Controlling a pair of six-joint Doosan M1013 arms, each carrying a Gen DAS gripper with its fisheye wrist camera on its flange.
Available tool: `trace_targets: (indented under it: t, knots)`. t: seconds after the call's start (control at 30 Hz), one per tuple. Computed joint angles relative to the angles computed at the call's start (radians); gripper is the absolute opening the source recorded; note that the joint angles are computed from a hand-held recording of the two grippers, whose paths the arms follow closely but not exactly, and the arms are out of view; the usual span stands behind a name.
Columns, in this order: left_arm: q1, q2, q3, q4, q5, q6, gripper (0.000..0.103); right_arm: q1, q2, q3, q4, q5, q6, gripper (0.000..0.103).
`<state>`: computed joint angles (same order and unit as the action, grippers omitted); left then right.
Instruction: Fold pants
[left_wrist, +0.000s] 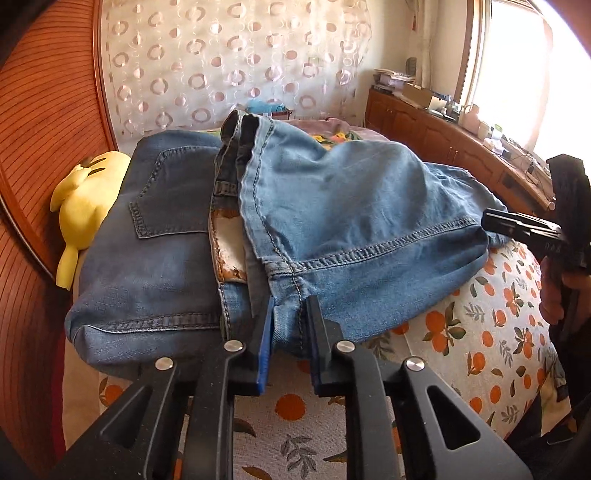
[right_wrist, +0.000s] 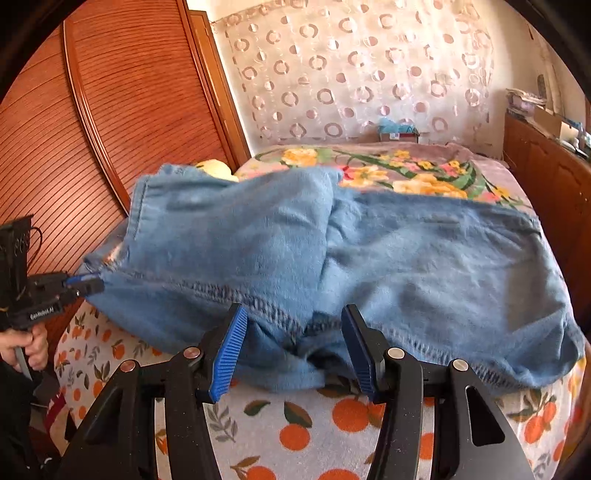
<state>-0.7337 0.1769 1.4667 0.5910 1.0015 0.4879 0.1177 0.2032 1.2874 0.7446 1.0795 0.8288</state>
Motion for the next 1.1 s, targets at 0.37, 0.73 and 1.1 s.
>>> trace_targets:
  t: [0.37, 0.73, 1.1]
  knots:
    - [0.024, 0.006, -0.034, 0.054, -0.017, -0.003, 0.044, 0.013, 0.024, -0.006, -0.057, 0.083, 0.016, 0.023]
    - [0.118, 0.091, -0.157, 0.015, -0.030, 0.132, 0.048, 0.021, 0.042, -0.082, -0.084, 0.060, -0.002, 0.026]
    - [0.154, 0.133, -0.199, 0.054, -0.020, 0.151, 0.013, 0.080, 0.172, -0.281, -0.094, 0.088, -0.004, 0.028]
